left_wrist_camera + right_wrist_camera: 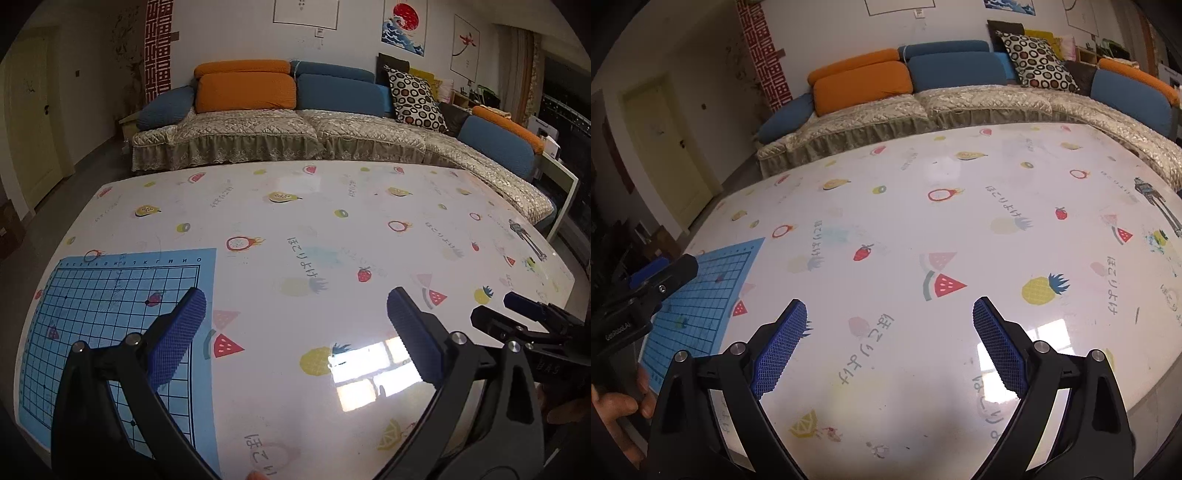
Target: Collect trash
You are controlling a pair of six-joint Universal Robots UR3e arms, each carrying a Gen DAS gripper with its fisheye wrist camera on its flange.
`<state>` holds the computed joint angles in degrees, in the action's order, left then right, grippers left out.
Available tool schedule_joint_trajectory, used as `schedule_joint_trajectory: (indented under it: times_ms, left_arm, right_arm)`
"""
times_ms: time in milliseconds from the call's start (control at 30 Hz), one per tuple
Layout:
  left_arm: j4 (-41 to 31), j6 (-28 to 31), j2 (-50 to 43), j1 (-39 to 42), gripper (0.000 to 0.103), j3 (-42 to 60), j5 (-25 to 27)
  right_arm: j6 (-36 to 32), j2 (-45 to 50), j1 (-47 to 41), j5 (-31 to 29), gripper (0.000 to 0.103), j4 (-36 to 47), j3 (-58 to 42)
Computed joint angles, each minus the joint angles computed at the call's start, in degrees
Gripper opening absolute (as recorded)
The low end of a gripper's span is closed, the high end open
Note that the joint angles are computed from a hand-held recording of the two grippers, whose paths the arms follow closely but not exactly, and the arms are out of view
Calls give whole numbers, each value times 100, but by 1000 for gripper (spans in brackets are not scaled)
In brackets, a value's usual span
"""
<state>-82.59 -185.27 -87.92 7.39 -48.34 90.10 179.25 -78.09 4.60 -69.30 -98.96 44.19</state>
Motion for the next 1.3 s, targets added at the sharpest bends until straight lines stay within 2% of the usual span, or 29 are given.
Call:
schedule_joint_trajectory:
  times_ms: [67,267,400,500,667,800,967,1167,1300]
  left_arm:
    - [101,-18,27,54,96,-89,13]
    - [257,-46,-70,-23,96,-126,563]
    - [438,-132,93,181,96,-362,427]
    - [483,-245,-84,-67,96,-182,1022]
    - [461,-38,-342,-377,96,87,1596]
    - [747,158,-236,-370,96,-63,1392]
    - [714,68,-284,-366,96,41,1325]
    - [1015,-86,-256,-512,96,-178,1681]
    - [922,-143,-350,-489,96,-84,1744]
  right_arm:
    - [57,147,70,-16,91,31,-160]
    - [44,457,242,-167,91,17,-516]
    - [104,570,284,-143,91,32,-642]
    - [93,553,312,-142,91,-37,-578]
    - [35,475,330,-162,91,-135,-439]
    - [91,455,325,-224,91,-181,-413]
    - [116,463,333,-318,91,-211,-394]
    - [215,543,427,-573,91,-295,-399]
    - [262,648,476,-639,91,-305,-476]
